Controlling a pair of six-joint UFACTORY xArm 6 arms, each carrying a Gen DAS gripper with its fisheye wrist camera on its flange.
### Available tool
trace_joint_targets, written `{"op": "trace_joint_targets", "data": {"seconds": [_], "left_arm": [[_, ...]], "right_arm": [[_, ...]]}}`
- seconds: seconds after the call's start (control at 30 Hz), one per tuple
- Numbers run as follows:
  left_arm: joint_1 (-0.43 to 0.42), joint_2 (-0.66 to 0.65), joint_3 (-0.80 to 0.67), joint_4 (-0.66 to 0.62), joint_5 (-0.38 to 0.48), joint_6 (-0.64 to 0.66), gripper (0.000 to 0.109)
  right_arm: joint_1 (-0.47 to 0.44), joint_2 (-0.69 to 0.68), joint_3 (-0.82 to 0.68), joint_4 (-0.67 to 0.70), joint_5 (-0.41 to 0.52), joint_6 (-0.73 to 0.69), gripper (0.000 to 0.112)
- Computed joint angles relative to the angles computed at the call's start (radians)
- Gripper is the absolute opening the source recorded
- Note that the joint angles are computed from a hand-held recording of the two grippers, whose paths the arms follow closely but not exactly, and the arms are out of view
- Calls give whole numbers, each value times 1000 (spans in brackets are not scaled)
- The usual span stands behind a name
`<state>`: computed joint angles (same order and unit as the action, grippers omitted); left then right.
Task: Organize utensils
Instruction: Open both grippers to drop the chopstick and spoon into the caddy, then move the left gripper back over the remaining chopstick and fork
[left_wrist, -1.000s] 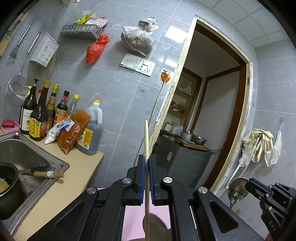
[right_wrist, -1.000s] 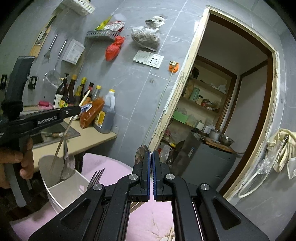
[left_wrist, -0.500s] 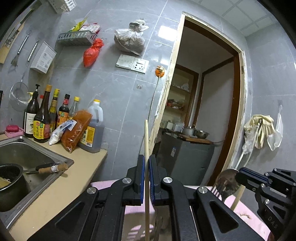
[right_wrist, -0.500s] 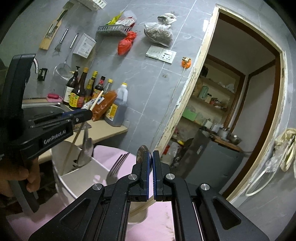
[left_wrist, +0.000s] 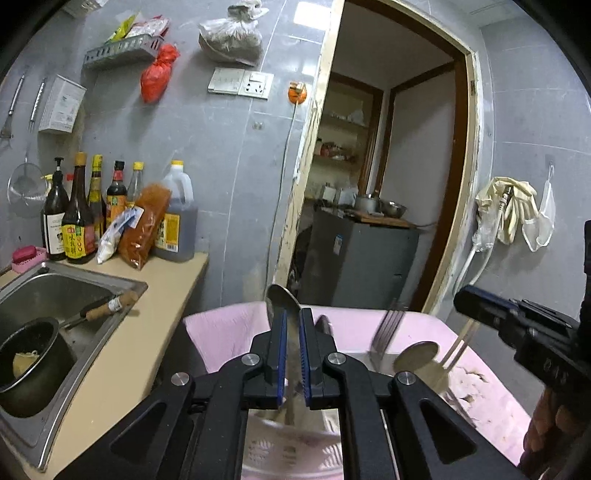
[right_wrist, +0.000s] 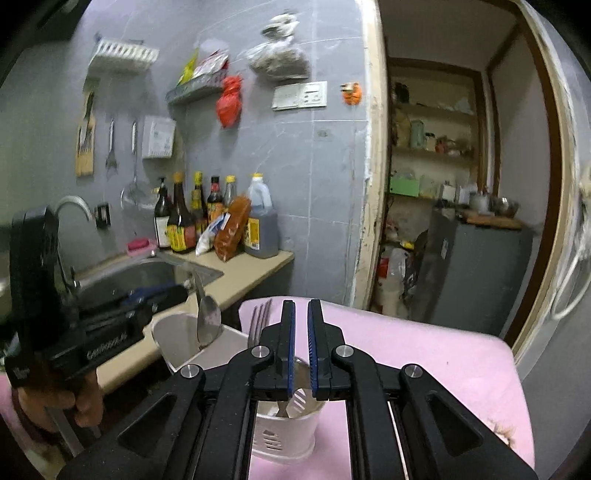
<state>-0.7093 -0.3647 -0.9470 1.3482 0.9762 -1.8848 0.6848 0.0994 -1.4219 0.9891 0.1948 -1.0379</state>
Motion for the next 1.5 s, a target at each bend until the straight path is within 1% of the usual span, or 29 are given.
{"op": "trace_joint_targets", "data": {"seconds": [0.07,0.1,0.13,0.17,0.27,0.3,0.33,0.37,0.43,0.47,0.53,0.57,0.6,0.63,0.67,0.7,0.73,0.83,1.07,1.3,1.5], "left_arm": [[-15,6,-21,-23,12,10,23],[-21,11,-32,-30,16,7,36],[-33,18,-49,-29,28,-9,45],[-42,25,-61,-23,35,-25,46],[-64,72,-131,-33,65,-18,47],[-76,96,-163,-33,84,-11,51],[-82,111,-183,-31,94,-7,58],[-95,137,-216,-27,115,-2,62],[-118,184,-278,-19,155,7,74],[-125,204,-303,-15,166,11,77],[-142,255,-366,-11,195,30,87],[-149,278,-394,-9,207,40,89],[-156,301,-422,-8,221,49,94],[-164,329,-455,-7,236,61,97],[-171,359,-489,-3,251,73,101],[-176,381,-516,-1,261,83,103],[-182,415,-553,1,271,99,103],[-184,479,-624,-10,261,138,103],[-178,624,-776,-49,222,207,103],[-152,730,-884,-109,153,252,103],[-129,804,-952,-175,103,284,103]], "right_arm": [[-26,-4,-7,11,17,25,20],[-37,-7,-8,21,19,31,33],[-48,-11,-10,31,23,35,38],[-65,-16,-11,61,27,24,38],[-109,-26,-14,56,36,41,39],[-125,-30,-14,66,35,31,42],[-138,-35,-14,65,33,31,49],[-152,-38,-12,83,31,10,52],[-173,-52,-5,100,29,-13,60],[-190,-54,-5,110,30,-29,63],[-219,-57,-8,112,33,-38,77],[-235,-56,-9,126,32,-54,79],[-250,-59,-8,138,35,-67,85],[-259,-60,-11,129,39,-60,92],[-276,-59,-11,135,40,-71,96],[-293,-57,-12,144,44,-87,99],[-308,-56,-15,154,54,-100,99],[-349,-46,-25,177,80,-144,102],[-417,-11,-47,189,134,-200,102],[-470,37,-72,163,193,-208,102],[-507,99,-111,102,236,-167,102]]}}
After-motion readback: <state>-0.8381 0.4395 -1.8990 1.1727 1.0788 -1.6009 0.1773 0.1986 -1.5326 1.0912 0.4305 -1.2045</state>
